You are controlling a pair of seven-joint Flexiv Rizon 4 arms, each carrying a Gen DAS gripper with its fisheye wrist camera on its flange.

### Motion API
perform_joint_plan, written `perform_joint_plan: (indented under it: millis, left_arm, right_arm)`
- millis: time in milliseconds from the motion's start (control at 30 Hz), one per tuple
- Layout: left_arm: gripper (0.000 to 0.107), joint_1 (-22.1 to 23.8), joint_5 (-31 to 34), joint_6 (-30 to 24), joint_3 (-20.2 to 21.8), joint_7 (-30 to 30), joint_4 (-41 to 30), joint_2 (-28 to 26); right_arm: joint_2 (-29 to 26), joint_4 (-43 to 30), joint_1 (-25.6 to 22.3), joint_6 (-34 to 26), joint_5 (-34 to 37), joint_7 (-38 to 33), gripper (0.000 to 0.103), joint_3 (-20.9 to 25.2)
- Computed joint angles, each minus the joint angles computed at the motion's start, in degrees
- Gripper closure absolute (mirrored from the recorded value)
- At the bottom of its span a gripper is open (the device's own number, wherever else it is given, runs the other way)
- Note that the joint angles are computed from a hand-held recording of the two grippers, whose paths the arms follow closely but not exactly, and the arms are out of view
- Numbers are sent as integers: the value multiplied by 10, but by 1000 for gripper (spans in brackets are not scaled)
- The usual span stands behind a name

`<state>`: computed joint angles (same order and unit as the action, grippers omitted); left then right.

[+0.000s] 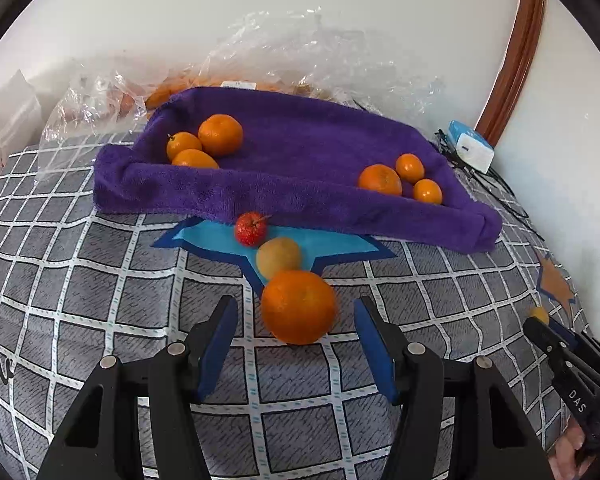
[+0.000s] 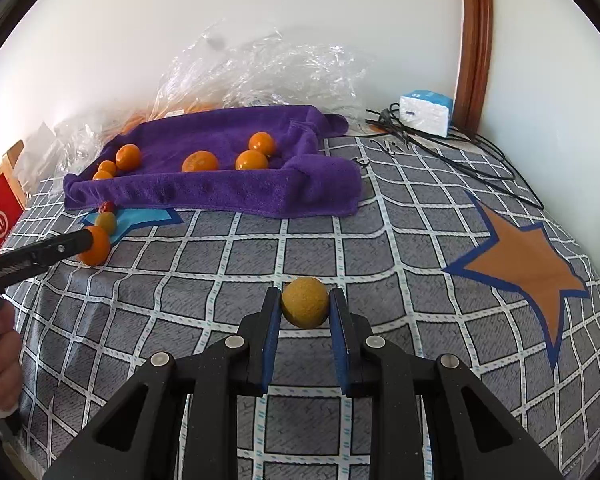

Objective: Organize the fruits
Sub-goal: 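Lift the yellow-green fruit with the right gripper while the left gripper grasps an orange, then carry the yellow-green fruit and the orange over the purple towel with both grippers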

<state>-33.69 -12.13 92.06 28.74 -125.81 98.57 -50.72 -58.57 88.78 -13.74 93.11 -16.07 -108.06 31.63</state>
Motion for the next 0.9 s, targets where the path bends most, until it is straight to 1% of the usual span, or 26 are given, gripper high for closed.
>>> perform_joint_plan:
  millis: [33, 67, 100, 133, 167, 200, 233, 267, 367, 500, 633, 833, 900]
  left_arm:
    - [49, -2, -1, -18, 4, 1, -7, -4]
    - [49, -14, -1, -38, 20, -5, -19, -12]
    - [49, -27, 7, -40, 39, -19, -23, -20]
    - [49, -27, 13, -40, 41, -26, -26, -21]
    - [49, -13, 19, -30, 24, -26, -25, -16]
    - [54, -7, 21, -24, 18, -30, -24, -15]
    - [66, -10, 20, -25, 23, -37, -24, -15]
    - [69, -12, 22, -35, 27, -39, -24, -14]
    - [69, 5, 34, -23, 8, -39, -9, 2]
    - [69, 16, 27, 3, -6, -49, 21, 17]
    - [69, -11, 12, 11, 23, -52, 47, 23]
    - [69, -39, -15, 29, 47, -50, 88, 37]
    - [69, -42, -26, 35, 46, -47, 99, 44]
  right_arm:
    - [1, 0, 1, 1, 1, 0, 79, -2]
    - [0, 1, 0, 0, 0, -1, 79, -2]
    - [1, 1, 1, 1, -1, -2, 79, -3]
    - [2, 2, 5, 4, 0, -1, 79, -8]
    - [4, 3, 10, 6, 0, 1, 79, -14]
    - [4, 4, 11, 6, 0, 3, 79, -15]
    - [4, 4, 12, 3, -1, 4, 79, -14]
    - [4, 4, 13, 1, -1, 5, 79, -12]
    - [3, 5, 17, 4, -2, 4, 79, -11]
    - [7, 12, 23, -1, -1, 6, 79, -13]
    - [13, 23, 30, 10, -1, 9, 79, -22]
    - [22, 40, 26, 23, -10, 11, 79, -18]
    - [25, 45, 23, 26, -14, 17, 79, -15]
